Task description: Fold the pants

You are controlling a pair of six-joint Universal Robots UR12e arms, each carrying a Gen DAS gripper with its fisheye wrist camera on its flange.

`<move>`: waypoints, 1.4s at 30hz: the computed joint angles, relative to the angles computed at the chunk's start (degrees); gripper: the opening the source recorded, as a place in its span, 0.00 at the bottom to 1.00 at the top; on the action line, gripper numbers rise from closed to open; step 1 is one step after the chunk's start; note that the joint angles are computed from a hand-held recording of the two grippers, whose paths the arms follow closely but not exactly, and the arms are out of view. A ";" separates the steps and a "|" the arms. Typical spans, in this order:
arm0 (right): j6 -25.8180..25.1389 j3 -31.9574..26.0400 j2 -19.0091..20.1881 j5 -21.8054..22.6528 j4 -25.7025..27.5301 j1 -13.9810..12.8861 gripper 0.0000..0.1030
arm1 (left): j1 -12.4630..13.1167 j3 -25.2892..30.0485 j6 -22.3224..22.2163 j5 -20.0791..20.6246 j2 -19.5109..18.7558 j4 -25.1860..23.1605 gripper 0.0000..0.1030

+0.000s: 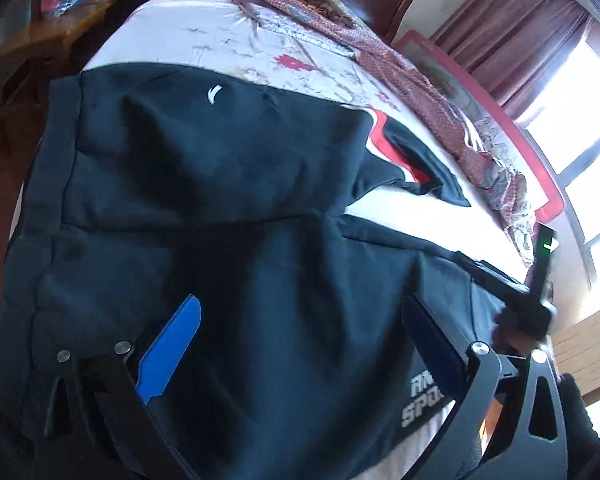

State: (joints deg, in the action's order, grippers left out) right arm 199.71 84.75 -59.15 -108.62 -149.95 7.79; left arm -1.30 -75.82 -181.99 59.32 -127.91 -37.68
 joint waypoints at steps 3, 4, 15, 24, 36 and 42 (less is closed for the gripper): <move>5.07 6.24 -4.42 -5.69 1.35 -2.08 0.88 | -0.18 1.52 -0.62 3.15 -1.73 -1.89 0.98; 6.70 7.69 -5.46 -7.37 2.79 -2.96 0.88 | -0.29 1.15 -0.42 3.69 -1.82 -0.08 0.98; 11.61 13.09 -6.82 -4.33 3.06 -9.66 0.97 | -4.55 8.11 0.72 28.61 -6.14 1.12 0.95; 8.44 12.32 -8.43 -0.61 -5.08 -4.48 0.95 | -3.62 4.89 1.85 22.07 -1.80 -4.75 0.88; -6.35 0.91 1.13 6.43 2.49 4.08 0.97 | -3.36 -5.57 18.42 21.49 4.02 -3.53 0.95; -5.40 -7.60 5.48 3.37 0.84 5.89 0.96 | -1.15 -2.58 12.68 11.48 3.50 -8.77 0.94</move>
State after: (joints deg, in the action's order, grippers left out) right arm 194.31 77.15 -53.67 -105.26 -149.12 13.68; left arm -2.45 -78.40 -169.32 70.80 -124.42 -46.45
